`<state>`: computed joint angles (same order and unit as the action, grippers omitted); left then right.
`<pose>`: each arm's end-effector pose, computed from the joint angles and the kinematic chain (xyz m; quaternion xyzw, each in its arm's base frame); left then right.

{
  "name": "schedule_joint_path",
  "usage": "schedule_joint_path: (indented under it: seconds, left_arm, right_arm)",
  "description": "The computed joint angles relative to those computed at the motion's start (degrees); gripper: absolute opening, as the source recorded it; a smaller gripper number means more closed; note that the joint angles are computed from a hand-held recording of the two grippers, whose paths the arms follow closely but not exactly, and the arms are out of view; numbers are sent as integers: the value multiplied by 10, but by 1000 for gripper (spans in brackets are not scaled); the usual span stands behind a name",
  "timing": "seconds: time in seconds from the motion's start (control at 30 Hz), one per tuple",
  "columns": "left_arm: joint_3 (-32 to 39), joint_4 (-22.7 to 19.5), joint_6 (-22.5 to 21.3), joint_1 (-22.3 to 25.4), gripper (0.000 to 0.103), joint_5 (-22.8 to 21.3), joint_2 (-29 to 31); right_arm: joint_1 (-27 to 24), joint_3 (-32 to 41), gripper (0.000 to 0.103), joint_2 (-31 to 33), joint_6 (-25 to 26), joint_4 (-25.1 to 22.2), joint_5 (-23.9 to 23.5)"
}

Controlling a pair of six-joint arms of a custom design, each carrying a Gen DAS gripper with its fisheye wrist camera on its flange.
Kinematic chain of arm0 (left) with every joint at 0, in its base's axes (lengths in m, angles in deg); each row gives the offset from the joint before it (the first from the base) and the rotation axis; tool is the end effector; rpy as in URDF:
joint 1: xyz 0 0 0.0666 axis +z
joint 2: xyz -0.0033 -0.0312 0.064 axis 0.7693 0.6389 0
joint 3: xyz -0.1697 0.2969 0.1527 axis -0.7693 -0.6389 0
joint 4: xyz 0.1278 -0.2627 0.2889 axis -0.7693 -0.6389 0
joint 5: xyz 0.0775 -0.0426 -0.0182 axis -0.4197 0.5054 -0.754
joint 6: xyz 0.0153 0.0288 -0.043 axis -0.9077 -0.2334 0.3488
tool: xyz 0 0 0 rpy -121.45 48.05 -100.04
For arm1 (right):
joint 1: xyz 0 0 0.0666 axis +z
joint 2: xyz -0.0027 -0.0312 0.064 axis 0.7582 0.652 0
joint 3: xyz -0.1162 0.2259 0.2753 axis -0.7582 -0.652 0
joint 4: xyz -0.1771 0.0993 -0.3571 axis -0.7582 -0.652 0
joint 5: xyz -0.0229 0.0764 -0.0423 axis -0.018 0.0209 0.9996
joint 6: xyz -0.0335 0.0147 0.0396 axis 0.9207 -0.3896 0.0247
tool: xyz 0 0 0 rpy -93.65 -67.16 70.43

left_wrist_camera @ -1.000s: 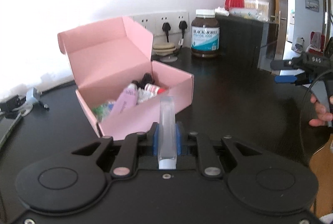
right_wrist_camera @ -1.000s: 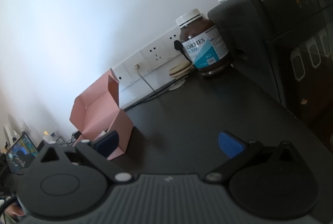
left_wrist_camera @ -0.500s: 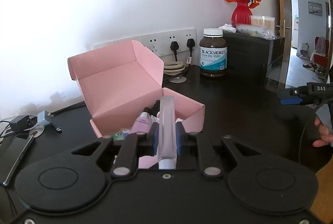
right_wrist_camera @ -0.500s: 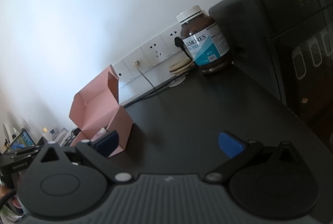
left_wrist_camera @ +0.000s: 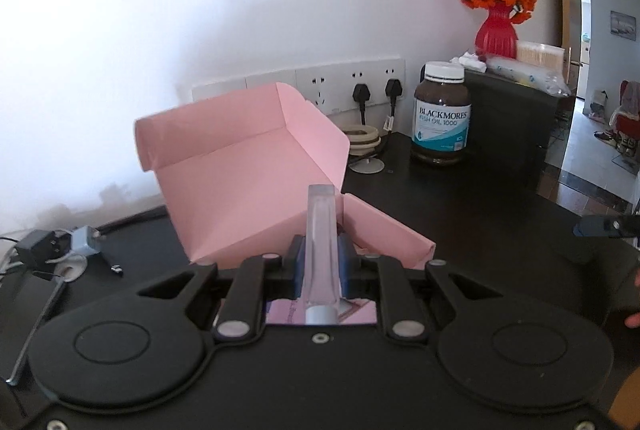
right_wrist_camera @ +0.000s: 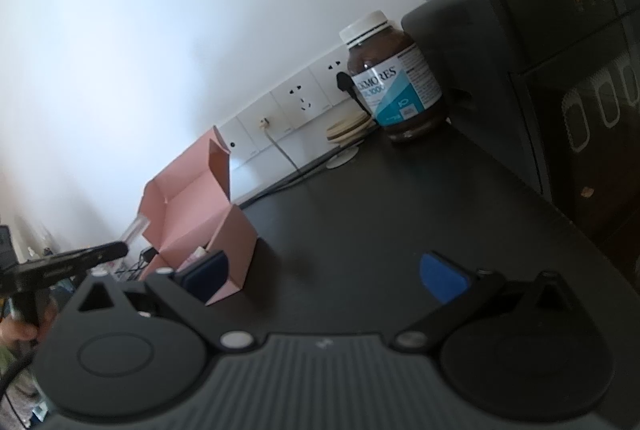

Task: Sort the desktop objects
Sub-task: 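Carry the sanitizer bottle with the left gripper over the pink box, then lower the sanitizer bottle into the pink box beside the lip balm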

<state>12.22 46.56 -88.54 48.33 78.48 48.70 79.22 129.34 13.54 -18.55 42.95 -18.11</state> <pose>0.4054 -0.0268 0.4926 0.2104 0.8347 -0.1009 0.4988 0.3091 0.1716 0.4028 0.1175 0.8079 0.2838 0.5029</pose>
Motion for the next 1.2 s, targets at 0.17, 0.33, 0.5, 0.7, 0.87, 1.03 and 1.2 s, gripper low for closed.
schedule_joint_path:
  seconds: [0.17, 0.33, 0.5, 0.7, 0.87, 1.03, 1.2]
  left_arm:
    - [31, -18, 18, -23, 16, -17, 48]
    - [41, -12, 16, -43, 16, -47, 81]
    - [47, -12, 8, -49, 16, -54, 100]
    - [38, -27, -7, -48, 16, -43, 100]
    - [46, -46, 23, -35, 17, -19, 111]
    - [49, -47, 32, -35, 17, -20, 115]
    - [46, -44, 36, -38, 17, -30, 112]
  right_arm:
    - [-1, -2, 102, -2, 0, 4, -4]
    - [-3, -6, 102, -5, -2, 9, -9]
    - [-6, -7, 102, -5, -4, 14, -17]
    - [-6, -8, 102, -5, -6, 18, -21]
    - [-11, -5, 102, -2, -3, 18, -28]
    - [-10, -5, 102, -1, -4, 20, -21]
    - [-9, -3, 102, 1, -6, 17, -18]
